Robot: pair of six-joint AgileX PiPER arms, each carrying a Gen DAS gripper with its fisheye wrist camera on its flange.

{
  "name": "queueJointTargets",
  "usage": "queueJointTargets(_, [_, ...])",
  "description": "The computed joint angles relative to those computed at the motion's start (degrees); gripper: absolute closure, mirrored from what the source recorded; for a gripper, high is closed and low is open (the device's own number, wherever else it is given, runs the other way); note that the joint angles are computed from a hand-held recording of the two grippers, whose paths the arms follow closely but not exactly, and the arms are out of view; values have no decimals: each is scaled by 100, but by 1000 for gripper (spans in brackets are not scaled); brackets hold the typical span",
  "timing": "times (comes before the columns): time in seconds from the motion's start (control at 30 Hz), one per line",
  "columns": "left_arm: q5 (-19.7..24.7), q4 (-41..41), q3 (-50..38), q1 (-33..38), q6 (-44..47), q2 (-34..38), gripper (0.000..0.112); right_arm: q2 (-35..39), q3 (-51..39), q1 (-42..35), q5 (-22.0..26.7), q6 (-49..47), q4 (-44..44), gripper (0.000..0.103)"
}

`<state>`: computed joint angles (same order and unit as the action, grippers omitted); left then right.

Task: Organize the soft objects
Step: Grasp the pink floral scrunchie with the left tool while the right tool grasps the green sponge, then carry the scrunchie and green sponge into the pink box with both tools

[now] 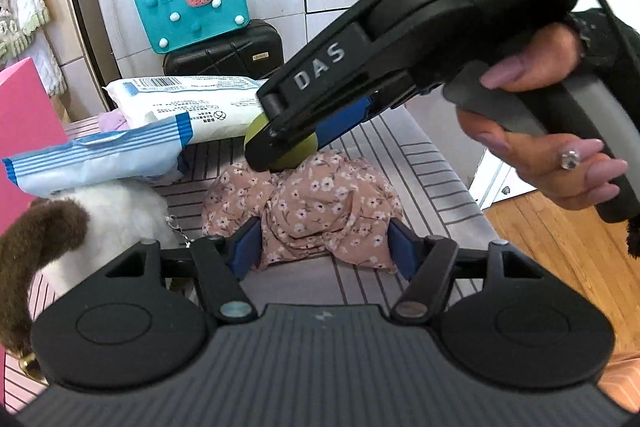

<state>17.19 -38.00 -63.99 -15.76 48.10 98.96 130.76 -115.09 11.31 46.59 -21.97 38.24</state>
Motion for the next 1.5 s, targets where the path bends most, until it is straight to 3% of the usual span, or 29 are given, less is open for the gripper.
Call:
queueJointTargets(0.17, [-35, -494, 48, 86, 391, 13, 85, -701, 1005, 105, -598, -352, -55, 49])
queueJointTargets(0.33, [5, -1228, 201, 177, 1152, -51, 101, -1292, 1828, 85, -1024, -445, 36, 49])
queueJointTargets(0.43, [-74, -1736, 372, 206, 1656, -140, 103, -1598, 2267, 87, -1224, -488, 95, 49])
queueJointTargets(0.73, [411, -2294, 585, 542, 2312, -468, 104, -2234, 3071, 255, -1628, -275, -61, 49])
queueJointTargets(0.97, [1151, -1744, 456, 899, 1986, -664, 105, -2659, 3410, 536, -1701, 458, -899, 49])
queueJointTargets(1.27, [2839, -627, -233, 1547, 1342, -650, 105, -3018, 3378, 1098, -1350, 1905, -2438, 49])
queueJointTargets(1.5, [3437, -637, -249, 2170, 1631, -894, 105, -3270, 3565, 1576, -1282, 2432, -3031, 49])
